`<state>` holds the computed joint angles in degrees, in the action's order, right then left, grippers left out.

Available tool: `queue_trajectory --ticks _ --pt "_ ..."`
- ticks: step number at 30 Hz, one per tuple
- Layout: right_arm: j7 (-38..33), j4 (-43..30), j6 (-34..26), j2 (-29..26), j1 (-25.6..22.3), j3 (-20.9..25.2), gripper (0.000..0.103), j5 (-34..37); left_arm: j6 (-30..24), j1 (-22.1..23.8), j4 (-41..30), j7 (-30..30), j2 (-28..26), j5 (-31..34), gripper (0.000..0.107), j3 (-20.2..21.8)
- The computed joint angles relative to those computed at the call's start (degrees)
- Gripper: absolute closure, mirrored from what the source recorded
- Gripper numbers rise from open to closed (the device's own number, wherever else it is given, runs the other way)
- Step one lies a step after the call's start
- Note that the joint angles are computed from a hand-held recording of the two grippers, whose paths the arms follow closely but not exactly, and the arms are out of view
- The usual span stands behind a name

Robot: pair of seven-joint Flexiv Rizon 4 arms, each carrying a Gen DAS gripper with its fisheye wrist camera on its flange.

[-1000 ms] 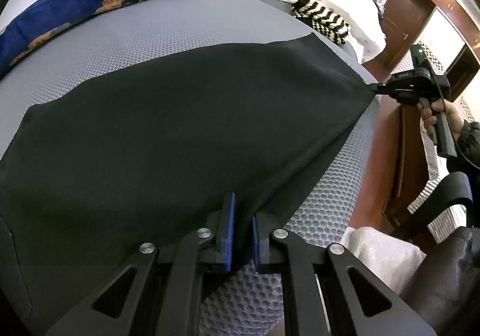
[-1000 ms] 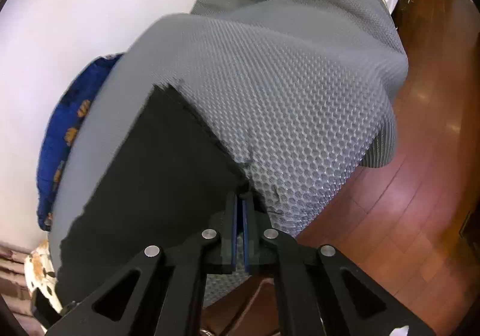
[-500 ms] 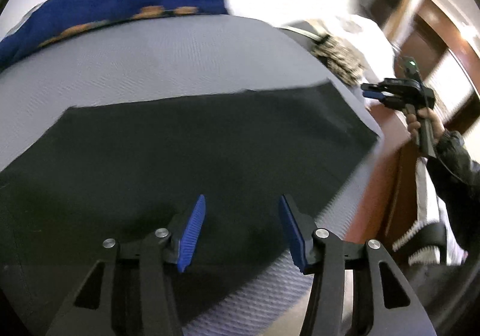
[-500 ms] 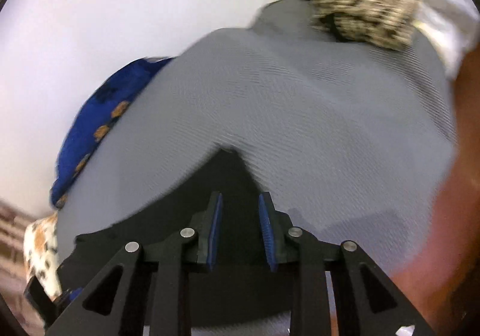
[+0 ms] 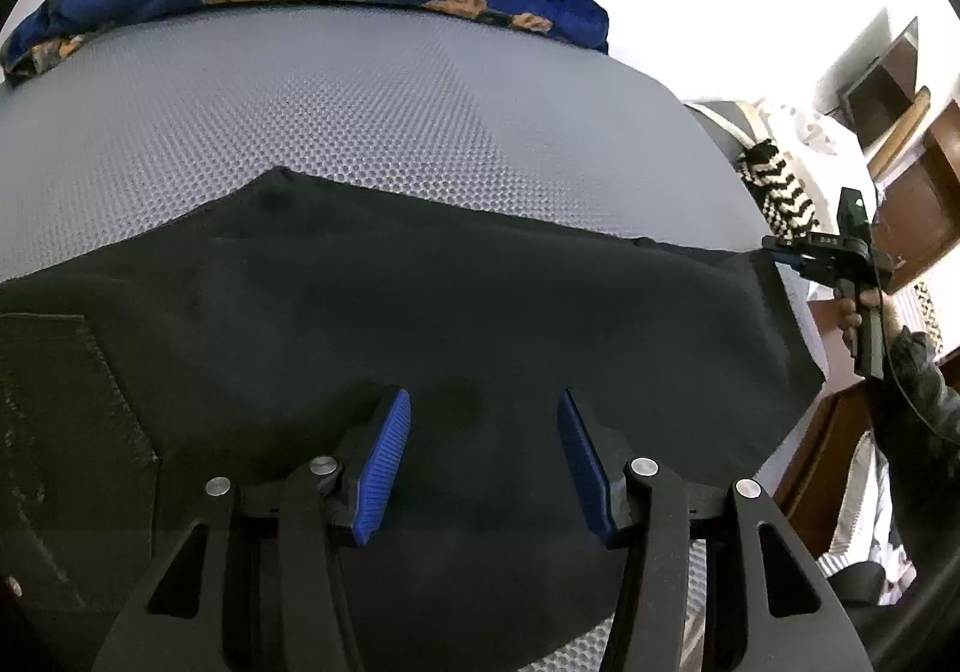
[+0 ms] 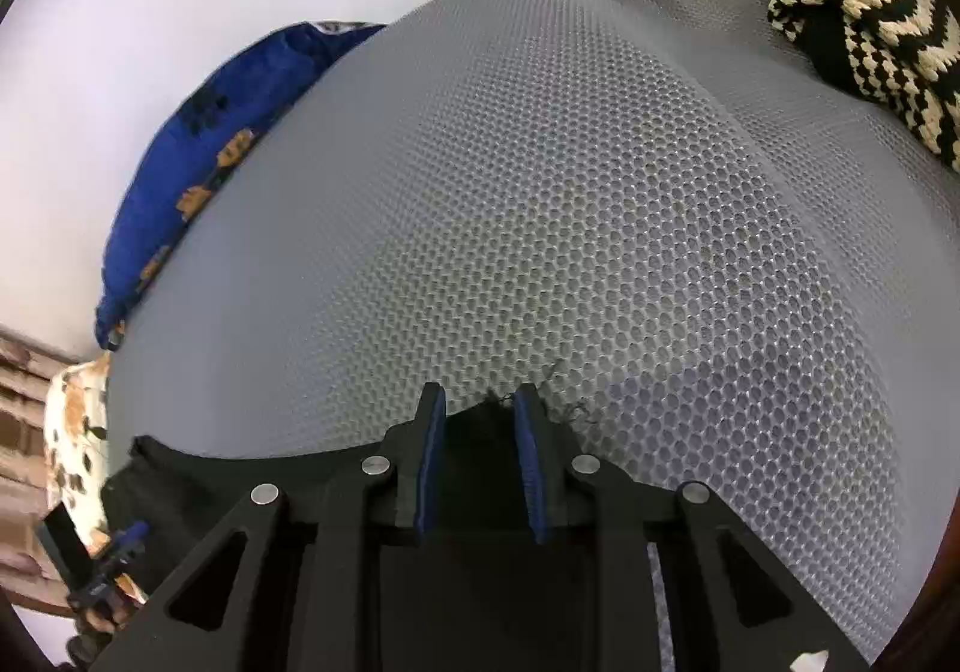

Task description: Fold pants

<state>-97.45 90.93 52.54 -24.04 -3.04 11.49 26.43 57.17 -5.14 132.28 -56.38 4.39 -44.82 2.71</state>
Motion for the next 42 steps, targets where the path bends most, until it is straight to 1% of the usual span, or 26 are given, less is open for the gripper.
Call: queue_trajectory --ticks 2,4,5,7,8,9,11,13,15,17,18,20,22,24,25,26,28,29,30,31,33,35,36,37,40,42 --pt "-0.8 0.1 0.3 -0.1 0.0 0.1 0.084 0.0 0.1 0.1 -0.5 -0.5 -0.8 0.6 0.054 -0.2" --pt "-1.9 0.6 1.0 0.2 0.0 0.4 0.094 0.1 0.4 0.1 -0.6 -0.9 -1.3 1.1 0.054 -0.4" --pt "-2.8 1.3 2.1 0.7 0.0 0.5 0.097 0.1 0.4 0.2 -0.6 -1.3 -1.4 1.7 0.054 -0.4" --pt "-3.2 4.0 5.8 2.4 1.1 0.2 0.099 -0.9 0.8 0.2 -0.6 -1.6 -1.7 1.5 0.054 -0.5" --pt "-1.9 6.1 9.3 3.6 2.2 -0.4 0.100 -1.8 0.8 0.2 -0.7 -1.5 -1.8 1.3 0.054 -0.6" --pt "-1.2 7.6 12.2 4.7 2.3 -0.2 0.100 -1.1 1.1 0.2 -0.8 -1.3 -2.1 0.8 0.054 -0.7" --pt "1.5 10.9 18.2 6.4 3.7 -1.1 0.100 -2.7 1.8 0.1 -0.6 -1.1 -2.1 0.0 0.054 -0.8" --pt "4.1 12.0 21.1 6.8 4.0 -1.2 0.101 -3.4 2.6 0.0 -0.3 -0.9 -1.9 0.1 0.054 -0.8" --pt "8.4 13.6 23.4 6.4 5.6 -2.7 0.101 -7.0 3.9 -0.3 0.4 -0.2 -1.5 -0.5 0.054 -0.8" --pt "12.8 14.0 23.3 4.9 6.9 -4.2 0.101 -11.4 4.4 -0.4 1.0 0.7 -1.4 -1.4 0.054 -0.6" --pt "15.7 14.5 23.5 4.0 8.2 -5.8 0.101 -14.7 5.2 -0.5 1.5 1.0 -1.5 -1.5 0.054 -0.6" --pt "19.6 14.5 22.9 2.4 9.0 -7.0 0.101 -18.6 6.9 -1.2 2.4 4.0 -1.4 -4.3 0.054 -0.9" --pt "23.9 15.3 24.5 1.9 10.0 -8.5 0.099 -22.3 7.0 -1.3 2.5 4.7 -1.4 -4.8 0.054 -0.9" --pt "25.2 14.3 21.3 2.2 8.5 -6.9 0.092 -23.3 6.3 -1.2 2.3 5.0 -1.4 -5.0 0.054 -0.7" --pt "27.0 14.5 20.5 2.7 8.8 -7.4 0.082 -24.8 5.7 -1.0 2.1 4.8 -1.3 -4.9 0.054 -0.5" --pt "29.0 15.4 21.0 3.5 9.8 -8.5 0.075 -27.1 5.9 -0.8 2.1 4.5 -1.0 -4.7 0.054 -0.4" --pt "34.4 18.4 22.7 5.7 12.8 -12.1 0.075 -34.5 8.0 -0.9 2.7 5.0 0.0 -5.4 0.054 -0.1" --pt "35.1 18.9 23.4 6.6 12.6 -11.5 0.075 -36.0 8.7 -1.0 2.8 5.5 0.2 -6.0 0.054 0.0" --pt "33.2 18.3 23.7 7.3 11.7 -9.1 0.075 -34.9 10.0 -1.0 3.0 6.1 0.6 -6.6 0.054 0.2" --pt "29.9 16.9 22.9 7.3 10.2 -5.5 0.075 -32.6 11.3 -0.9 3.1 6.2 0.7 -6.2 0.054 0.3" --pt "21.2 12.7 19.3 6.4 8.0 1.4 0.075 -26.7 13.1 -0.2 3.2 6.2 0.7 -4.5 0.054 0.9" --pt "14.1 9.0 16.2 4.9 8.8 5.8 0.075 -22.4 12.6 0.5 3.0 6.4 0.6 -4.8 0.054 1.7" --pt "9.1 5.6 12.6 3.2 8.7 9.1 0.075 -18.9 12.5 0.7 3.1 6.9 0.7 -5.5 0.054 2.0" --pt "5.9 2.9 9.9 1.6 9.1 11.1 0.075 -16.6 12.7 0.9 3.2 7.2 0.9 -5.9 0.054 2.1" --pt "-1.1 -6.6 0.8 -4.7 12.8 15.1 0.075 -13.2 13.3 1.8 3.9 8.1 1.7 -5.8 0.054 2.8" --pt "-3.5 -11.8 -4.2 -8.5 16.0 15.8 0.075 -12.7 12.7 2.6 4.2 8.3 2.2 -4.9 0.054 3.5"
